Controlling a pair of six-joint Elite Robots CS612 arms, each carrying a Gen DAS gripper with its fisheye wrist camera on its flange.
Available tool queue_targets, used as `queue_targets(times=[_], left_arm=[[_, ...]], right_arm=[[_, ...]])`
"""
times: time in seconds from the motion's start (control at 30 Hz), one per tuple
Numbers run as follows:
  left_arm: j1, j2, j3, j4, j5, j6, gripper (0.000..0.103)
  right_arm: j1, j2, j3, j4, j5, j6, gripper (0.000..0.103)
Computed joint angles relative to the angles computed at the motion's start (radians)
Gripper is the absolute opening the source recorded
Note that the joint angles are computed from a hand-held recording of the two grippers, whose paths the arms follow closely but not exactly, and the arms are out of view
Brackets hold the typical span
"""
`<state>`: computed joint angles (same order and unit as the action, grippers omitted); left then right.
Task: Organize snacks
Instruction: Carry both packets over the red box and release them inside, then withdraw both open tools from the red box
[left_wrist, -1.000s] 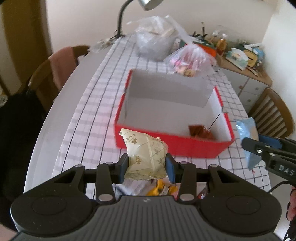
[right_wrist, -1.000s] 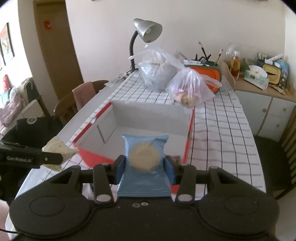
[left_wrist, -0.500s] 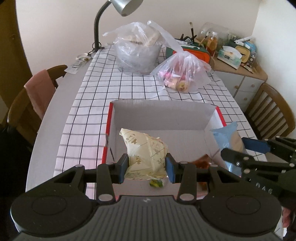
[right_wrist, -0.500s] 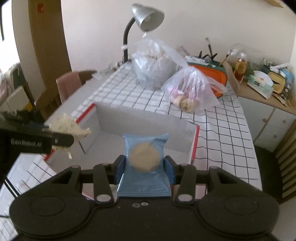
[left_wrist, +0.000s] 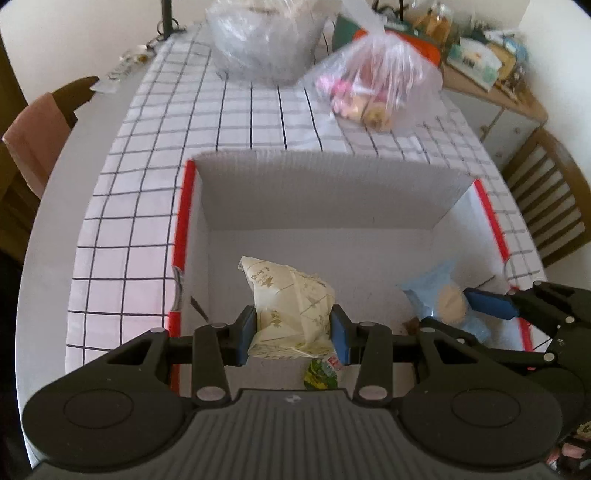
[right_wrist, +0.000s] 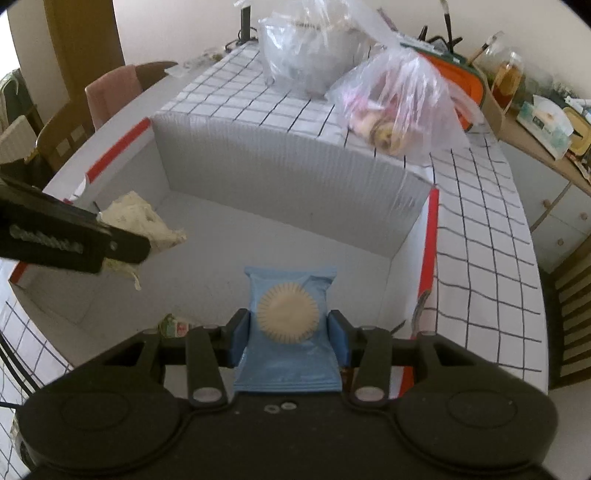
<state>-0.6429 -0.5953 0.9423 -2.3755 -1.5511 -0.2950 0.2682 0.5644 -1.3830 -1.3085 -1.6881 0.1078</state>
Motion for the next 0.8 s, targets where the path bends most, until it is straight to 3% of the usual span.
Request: queue_targets(times=[0.3,0.53,0.67,0.8], left_arm=[[-0.010,0.036,-0.055,0.141,0.009,0.048,0.043],[-0.014,0.015,-0.022,0.104,0.024,0.028,0.055],[-0.020,-0.011,0.019,0.061,0.043,0.014,0.055],[-0.024,-0.042,0.069,0.012,0.058,0.006,0.055]], right_arm=[[0.008,0.001,0.005,0.013,-0.018,-0.026,0.048],[0.003,0.010,-0.023,0.002,-0.001,-0.020,0.055],[-0.001,0.016,-0.053,-0.011,0.023,-0.012,0.063],[-0.002,0.022,-0.086,-0.019,0.039,-0.008,0.064]])
